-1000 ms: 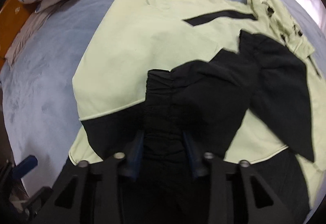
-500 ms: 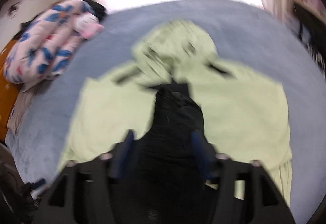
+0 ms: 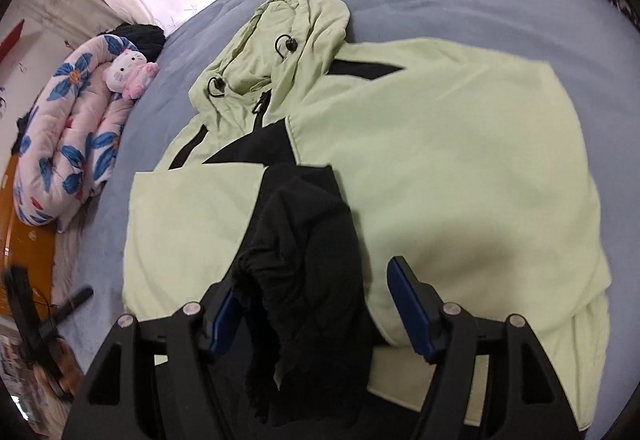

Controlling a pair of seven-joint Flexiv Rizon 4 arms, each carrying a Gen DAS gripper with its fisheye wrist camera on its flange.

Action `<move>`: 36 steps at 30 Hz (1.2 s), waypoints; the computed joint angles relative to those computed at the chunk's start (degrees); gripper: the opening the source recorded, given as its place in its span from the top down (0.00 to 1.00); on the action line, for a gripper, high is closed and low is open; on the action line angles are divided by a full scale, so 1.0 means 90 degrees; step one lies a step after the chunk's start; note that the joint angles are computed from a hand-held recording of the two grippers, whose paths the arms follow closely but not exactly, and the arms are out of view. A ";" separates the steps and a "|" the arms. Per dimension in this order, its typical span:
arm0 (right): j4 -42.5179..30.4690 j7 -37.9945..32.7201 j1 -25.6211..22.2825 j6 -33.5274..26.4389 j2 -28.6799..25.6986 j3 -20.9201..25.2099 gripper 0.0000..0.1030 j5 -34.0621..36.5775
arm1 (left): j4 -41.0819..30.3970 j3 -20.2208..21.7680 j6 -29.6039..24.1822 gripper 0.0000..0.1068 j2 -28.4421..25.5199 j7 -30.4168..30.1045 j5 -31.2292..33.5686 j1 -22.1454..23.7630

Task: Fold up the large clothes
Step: 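Lift the held hem and fold it toward the hood with the right tool, then grasp the green side edge of the hoodie with the left tool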

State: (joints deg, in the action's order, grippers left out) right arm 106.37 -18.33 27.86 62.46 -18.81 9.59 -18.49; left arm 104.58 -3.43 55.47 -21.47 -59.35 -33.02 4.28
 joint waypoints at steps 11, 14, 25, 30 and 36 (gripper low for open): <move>-0.0556 -0.0254 0.0205 -0.0911 0.0083 0.0159 0.33 -0.0026 | -0.1835 0.0187 -0.0433 0.46 -0.1542 -0.1414 0.1476 -0.0244; -0.1100 -0.0248 0.0528 -0.1783 -0.0269 0.0058 0.33 -0.0395 | -0.1870 0.0126 -0.0442 0.46 -0.1590 -0.1411 0.1522 -0.0233; -0.2297 -0.0521 0.1614 -0.3980 -0.1465 -0.0275 0.37 -0.1603 | -0.1973 0.0116 -0.0449 0.46 -0.1676 -0.1430 0.1750 -0.0356; -0.1804 -0.0647 0.1310 -0.3759 -0.1088 -0.0208 0.90 -0.1504 | -0.1979 0.0057 -0.0444 0.46 -0.1703 -0.1372 0.1686 -0.0306; -0.0621 -0.0480 0.0663 -0.1431 0.0011 -0.0532 0.91 -0.2870 | -0.1814 0.0022 -0.0082 0.56 -0.1694 -0.1338 0.1564 -0.0269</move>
